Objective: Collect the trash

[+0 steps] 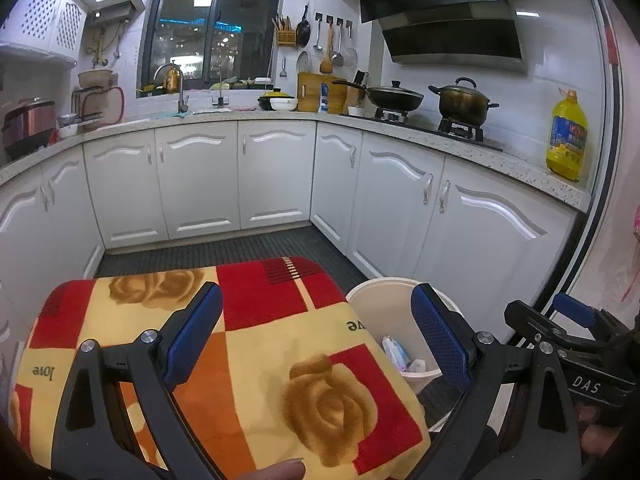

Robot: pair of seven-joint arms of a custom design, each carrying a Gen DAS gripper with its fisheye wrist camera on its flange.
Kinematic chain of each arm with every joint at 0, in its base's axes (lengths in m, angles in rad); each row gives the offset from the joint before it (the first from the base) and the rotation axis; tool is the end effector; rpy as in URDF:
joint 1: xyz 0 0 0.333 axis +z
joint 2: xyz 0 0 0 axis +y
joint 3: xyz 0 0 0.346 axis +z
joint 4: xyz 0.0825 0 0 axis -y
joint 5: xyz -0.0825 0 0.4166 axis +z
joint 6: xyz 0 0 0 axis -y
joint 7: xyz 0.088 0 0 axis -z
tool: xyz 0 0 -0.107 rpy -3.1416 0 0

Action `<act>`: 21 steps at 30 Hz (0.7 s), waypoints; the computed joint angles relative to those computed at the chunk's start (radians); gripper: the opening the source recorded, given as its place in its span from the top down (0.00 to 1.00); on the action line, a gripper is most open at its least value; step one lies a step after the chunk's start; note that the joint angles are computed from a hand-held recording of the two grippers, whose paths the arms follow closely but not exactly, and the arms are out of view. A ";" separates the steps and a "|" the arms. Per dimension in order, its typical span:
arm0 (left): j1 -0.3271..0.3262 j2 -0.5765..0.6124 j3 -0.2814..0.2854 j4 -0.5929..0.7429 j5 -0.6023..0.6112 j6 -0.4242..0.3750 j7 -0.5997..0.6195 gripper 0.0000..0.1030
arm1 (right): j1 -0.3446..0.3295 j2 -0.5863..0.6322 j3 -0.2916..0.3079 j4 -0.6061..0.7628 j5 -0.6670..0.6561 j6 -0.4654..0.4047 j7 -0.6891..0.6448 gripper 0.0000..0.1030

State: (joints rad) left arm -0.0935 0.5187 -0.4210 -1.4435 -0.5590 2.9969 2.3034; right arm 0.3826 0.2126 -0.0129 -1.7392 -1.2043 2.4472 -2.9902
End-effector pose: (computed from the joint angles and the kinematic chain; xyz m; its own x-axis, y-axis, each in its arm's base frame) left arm 0.7381 -0.2787 0.5389 -0.5740 -0.8151 0.0782 -0.3947 0.1918 -0.8986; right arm 0.6523 0.2527 0.5237 -0.4536 -0.8791 -0.1464 -0.3884 0.3429 -0.8553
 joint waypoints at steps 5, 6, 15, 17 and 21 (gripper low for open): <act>-0.001 -0.001 -0.002 -0.007 0.006 0.016 0.007 0.08 | 0.000 0.001 -0.001 0.002 0.001 -0.001 -0.008 0.01; -0.002 -0.001 0.000 -0.007 0.009 0.016 0.005 0.08 | 0.001 0.001 -0.001 0.002 -0.001 -0.002 -0.007 0.01; -0.013 -0.002 0.012 -0.014 0.036 0.031 0.004 0.08 | 0.001 0.001 -0.001 0.001 0.001 0.001 -0.010 0.01; -0.014 -0.003 0.014 -0.018 0.045 0.041 0.002 0.08 | 0.000 0.002 -0.001 0.001 0.003 0.002 -0.010 0.01; -0.022 -0.001 0.028 -0.017 0.065 0.037 -0.020 0.08 | -0.003 0.002 -0.001 0.000 0.014 0.011 -0.016 0.01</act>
